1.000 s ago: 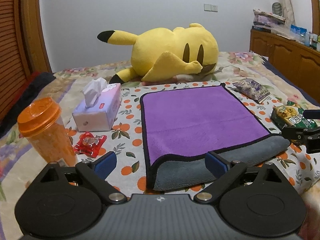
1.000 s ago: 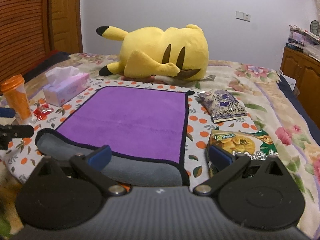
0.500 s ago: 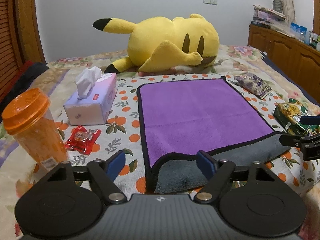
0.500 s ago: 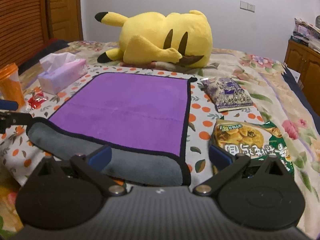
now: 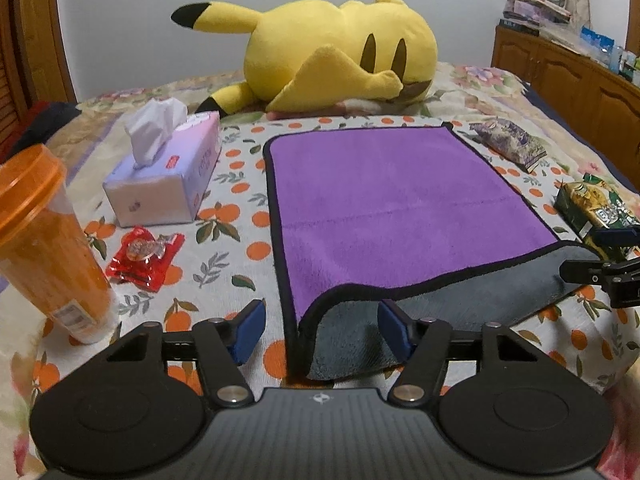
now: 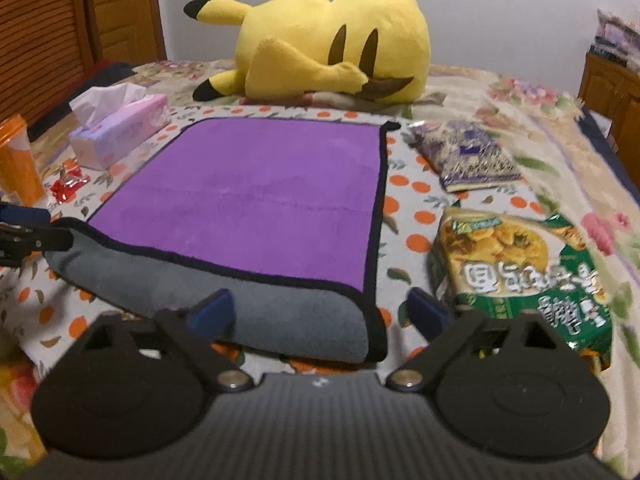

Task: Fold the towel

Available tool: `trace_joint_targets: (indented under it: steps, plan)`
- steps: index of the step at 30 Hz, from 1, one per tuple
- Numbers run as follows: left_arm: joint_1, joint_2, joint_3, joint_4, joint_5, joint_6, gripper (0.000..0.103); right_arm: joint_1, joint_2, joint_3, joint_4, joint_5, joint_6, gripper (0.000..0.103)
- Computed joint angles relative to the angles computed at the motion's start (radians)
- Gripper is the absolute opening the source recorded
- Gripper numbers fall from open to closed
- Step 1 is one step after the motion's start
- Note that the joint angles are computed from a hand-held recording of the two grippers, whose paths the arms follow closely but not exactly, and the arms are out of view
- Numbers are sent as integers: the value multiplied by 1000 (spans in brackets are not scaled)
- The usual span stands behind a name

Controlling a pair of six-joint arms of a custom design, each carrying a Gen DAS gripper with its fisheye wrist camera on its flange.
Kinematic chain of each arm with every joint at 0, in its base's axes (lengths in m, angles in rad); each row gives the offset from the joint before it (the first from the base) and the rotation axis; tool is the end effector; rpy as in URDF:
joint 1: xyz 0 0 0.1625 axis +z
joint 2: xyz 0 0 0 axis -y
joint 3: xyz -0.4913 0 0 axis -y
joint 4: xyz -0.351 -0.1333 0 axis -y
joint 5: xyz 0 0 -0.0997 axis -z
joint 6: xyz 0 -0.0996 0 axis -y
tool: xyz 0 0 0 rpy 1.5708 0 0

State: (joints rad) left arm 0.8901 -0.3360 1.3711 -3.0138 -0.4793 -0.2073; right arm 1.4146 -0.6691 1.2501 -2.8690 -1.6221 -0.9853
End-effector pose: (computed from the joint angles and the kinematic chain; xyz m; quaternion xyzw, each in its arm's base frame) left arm -0.3014 -0.7245 0.0200 0.0941 0.8383 -0.3747 0.3847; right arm -0.0008 -0.8293 0.2652 0.3688 -0.8604 0.2823 0.2098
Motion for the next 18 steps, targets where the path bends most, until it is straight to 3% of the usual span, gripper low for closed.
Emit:
trace_joint_targets:
  steps: [5, 18]
  plan:
    - [5, -9, 5, 60, -15, -46, 56, -2, 5, -22, 48, -6, 19, 88]
    - [13, -21, 10, 125, -36, -111, 50, -7, 5, -59, 155, 5, 47, 74]
